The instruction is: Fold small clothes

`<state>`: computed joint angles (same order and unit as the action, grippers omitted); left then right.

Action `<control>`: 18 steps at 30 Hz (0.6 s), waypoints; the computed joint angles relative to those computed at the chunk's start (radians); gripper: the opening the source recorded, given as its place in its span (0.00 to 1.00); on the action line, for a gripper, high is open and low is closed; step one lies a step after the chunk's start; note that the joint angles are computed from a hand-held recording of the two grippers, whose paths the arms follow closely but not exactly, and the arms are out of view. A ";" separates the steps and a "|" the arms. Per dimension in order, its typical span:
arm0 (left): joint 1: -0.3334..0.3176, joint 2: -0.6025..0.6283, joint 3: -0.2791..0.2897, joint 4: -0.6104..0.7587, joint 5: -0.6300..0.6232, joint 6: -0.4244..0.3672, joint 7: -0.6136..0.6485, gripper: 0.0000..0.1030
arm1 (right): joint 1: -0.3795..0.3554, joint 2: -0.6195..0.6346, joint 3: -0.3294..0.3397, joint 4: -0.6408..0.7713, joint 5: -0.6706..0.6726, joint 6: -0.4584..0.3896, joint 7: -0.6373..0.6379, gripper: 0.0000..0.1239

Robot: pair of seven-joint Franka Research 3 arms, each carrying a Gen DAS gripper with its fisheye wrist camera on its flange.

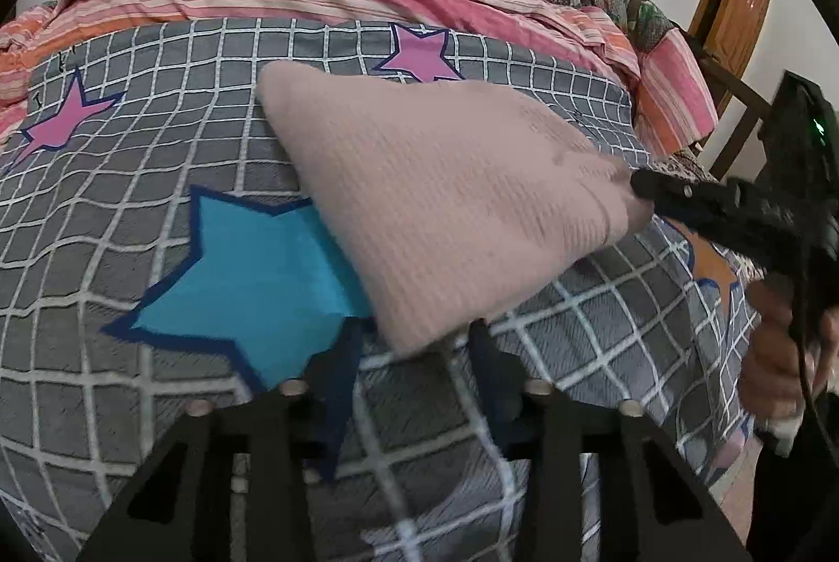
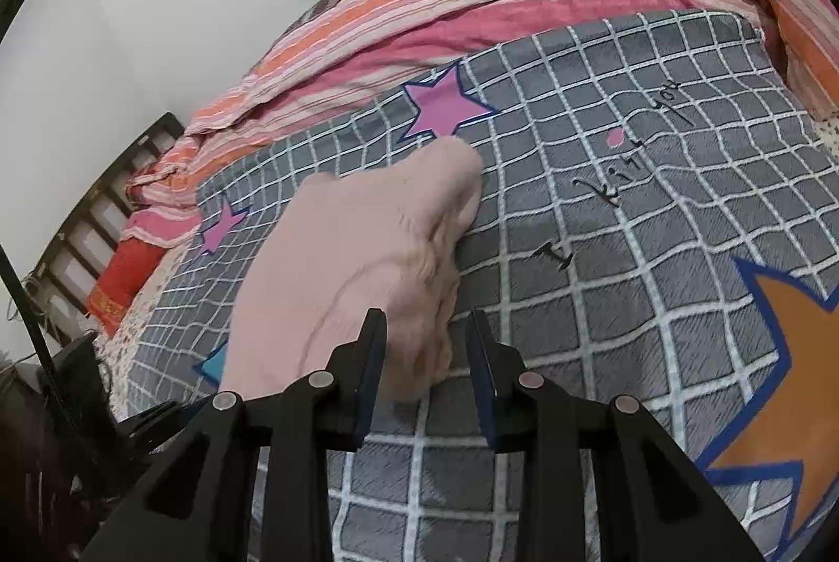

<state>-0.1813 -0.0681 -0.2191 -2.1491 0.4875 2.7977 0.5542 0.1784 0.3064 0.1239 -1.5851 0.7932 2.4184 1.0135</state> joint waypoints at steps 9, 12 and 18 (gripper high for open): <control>0.055 -0.091 0.016 -0.088 0.115 0.033 -0.163 0.11 | 0.001 0.004 0.022 0.005 0.036 -0.038 -0.043 0.25; 0.055 -0.097 0.026 -0.129 0.043 0.097 -0.121 0.12 | 0.022 0.029 0.018 0.035 0.016 -0.019 -0.028 0.25; 0.088 -0.147 -0.011 -0.171 0.039 0.124 -0.111 0.15 | 0.044 0.127 0.020 0.165 -0.031 0.002 0.053 0.25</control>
